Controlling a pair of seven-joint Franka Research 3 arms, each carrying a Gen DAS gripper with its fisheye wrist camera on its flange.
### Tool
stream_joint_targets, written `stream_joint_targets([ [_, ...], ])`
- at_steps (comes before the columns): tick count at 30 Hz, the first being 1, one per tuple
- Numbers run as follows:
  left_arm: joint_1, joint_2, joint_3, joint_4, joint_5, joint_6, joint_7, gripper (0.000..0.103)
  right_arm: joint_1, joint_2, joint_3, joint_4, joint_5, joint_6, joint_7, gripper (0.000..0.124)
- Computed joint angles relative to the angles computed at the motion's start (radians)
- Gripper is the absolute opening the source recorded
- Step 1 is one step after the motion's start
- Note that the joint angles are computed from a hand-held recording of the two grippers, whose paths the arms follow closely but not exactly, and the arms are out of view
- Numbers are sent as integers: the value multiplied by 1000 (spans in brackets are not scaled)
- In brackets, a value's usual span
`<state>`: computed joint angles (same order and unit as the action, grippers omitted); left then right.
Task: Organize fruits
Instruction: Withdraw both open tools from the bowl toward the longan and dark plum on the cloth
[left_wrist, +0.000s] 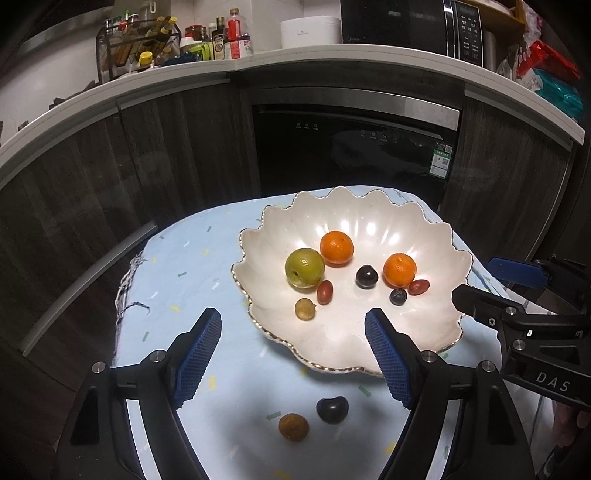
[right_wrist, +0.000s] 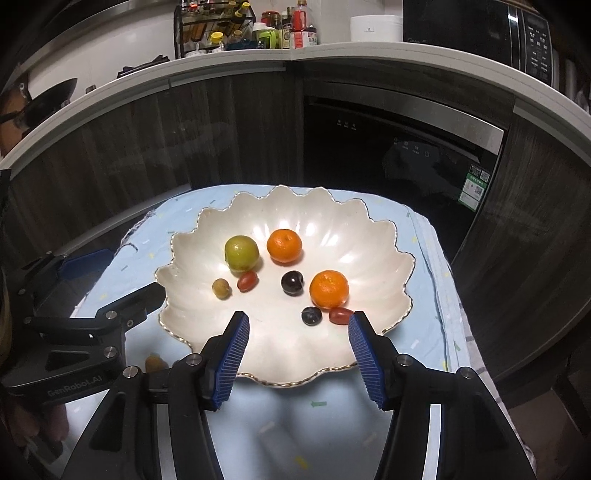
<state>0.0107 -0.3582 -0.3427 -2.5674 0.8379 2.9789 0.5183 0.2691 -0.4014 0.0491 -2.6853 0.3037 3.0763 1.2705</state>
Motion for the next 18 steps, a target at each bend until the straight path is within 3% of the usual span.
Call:
stream_joint_targets([
  [18,-28,-118,26,-113,-110,19,107,80,-3,-58,33,-38,-29,-1,51,57],
])
